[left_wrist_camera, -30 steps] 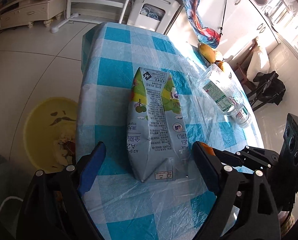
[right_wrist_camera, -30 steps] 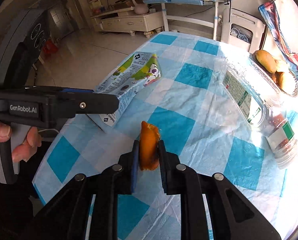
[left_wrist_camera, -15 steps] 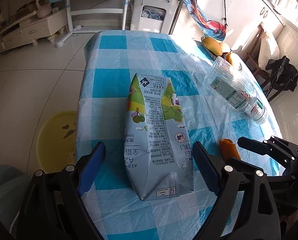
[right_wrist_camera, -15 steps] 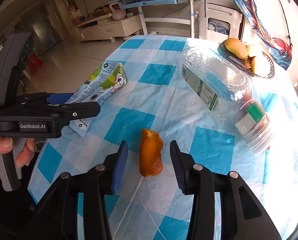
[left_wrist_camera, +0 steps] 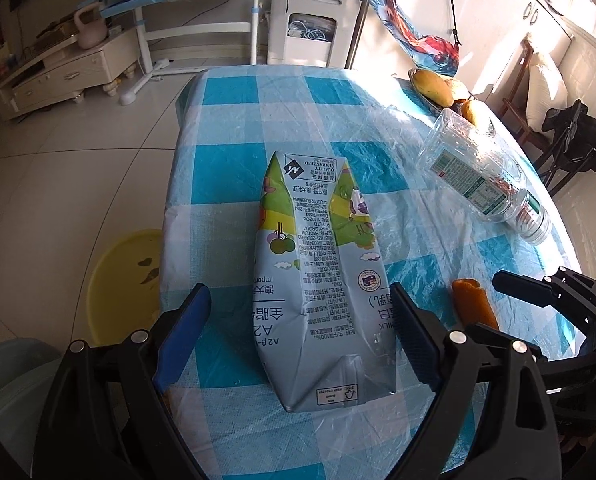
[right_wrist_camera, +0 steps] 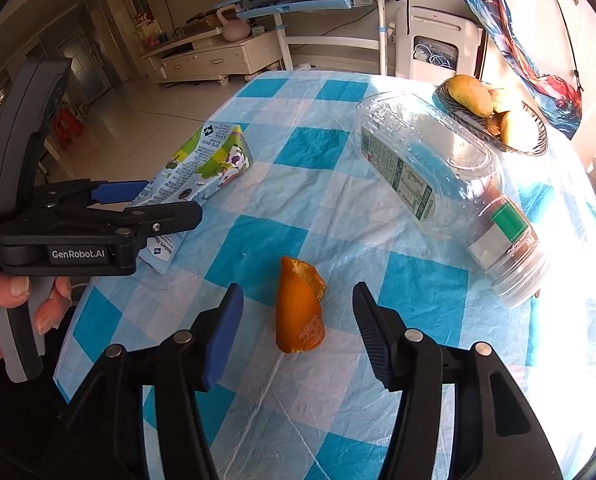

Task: Collect trash
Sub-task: 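Close the left gripper on the milk carton while the right gripper holds the orange peel, then carry the milk carton and orange peel over the yellow basin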

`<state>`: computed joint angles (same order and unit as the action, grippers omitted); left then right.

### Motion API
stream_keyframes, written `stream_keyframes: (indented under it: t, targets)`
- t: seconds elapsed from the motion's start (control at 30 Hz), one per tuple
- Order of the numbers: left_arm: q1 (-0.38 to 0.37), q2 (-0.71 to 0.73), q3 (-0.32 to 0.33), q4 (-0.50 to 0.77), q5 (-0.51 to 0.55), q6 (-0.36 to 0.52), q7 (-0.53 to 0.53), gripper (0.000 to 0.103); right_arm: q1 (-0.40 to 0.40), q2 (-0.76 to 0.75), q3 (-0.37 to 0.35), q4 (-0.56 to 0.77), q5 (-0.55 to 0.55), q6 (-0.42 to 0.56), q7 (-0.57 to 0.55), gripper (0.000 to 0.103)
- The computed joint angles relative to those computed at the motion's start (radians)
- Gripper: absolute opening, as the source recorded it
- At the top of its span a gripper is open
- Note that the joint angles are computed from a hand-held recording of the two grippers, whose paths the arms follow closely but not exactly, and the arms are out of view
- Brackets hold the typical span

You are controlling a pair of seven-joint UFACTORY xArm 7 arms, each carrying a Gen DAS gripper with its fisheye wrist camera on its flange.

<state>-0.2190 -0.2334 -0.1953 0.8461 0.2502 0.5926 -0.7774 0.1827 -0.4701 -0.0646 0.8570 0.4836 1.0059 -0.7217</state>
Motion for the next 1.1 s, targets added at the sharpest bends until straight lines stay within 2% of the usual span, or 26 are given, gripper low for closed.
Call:
stream_keyframes:
  t: [0.23,0.43,0.63,0.7,0.8,0.87,0.93,1.1]
  targets:
    - [0.0,0.005,-0.004,0.007,0.016,0.014,-0.005,0.085,0.005,-0.009,0.007,-0.007,-0.012,0.001,-0.006,0.055]
    - [-0.002,0.01,-0.005,0.013,0.028,0.022,-0.009,0.085,0.006,-0.012,0.006,-0.009,-0.015,0.001,-0.005,0.05]
    - [-0.004,0.009,-0.007,0.013,0.049,0.018,-0.012,0.085,0.007,-0.01,0.006,-0.007,-0.019,0.005,-0.007,0.039]
    - [-0.005,0.006,-0.007,0.011,0.052,0.014,-0.01,0.085,0.008,-0.013,0.008,-0.008,-0.02,0.002,-0.011,0.03]
    - [-0.006,0.006,-0.008,0.012,0.053,0.013,-0.005,0.085,0.012,-0.02,0.01,-0.013,-0.019,-0.011,-0.017,0.025]
    - [-0.008,0.004,-0.005,0.006,0.048,0.0,0.004,0.082,0.015,-0.024,0.01,-0.015,-0.018,-0.016,-0.018,0.023]
    - [-0.02,0.005,0.006,0.002,0.014,-0.019,0.044,0.061,0.018,-0.026,0.011,-0.016,-0.018,-0.019,-0.019,0.021]
    - [-0.017,-0.011,-0.002,-0.016,0.008,-0.053,0.067,0.059,0.018,-0.022,0.013,-0.015,-0.027,-0.023,-0.008,0.021]
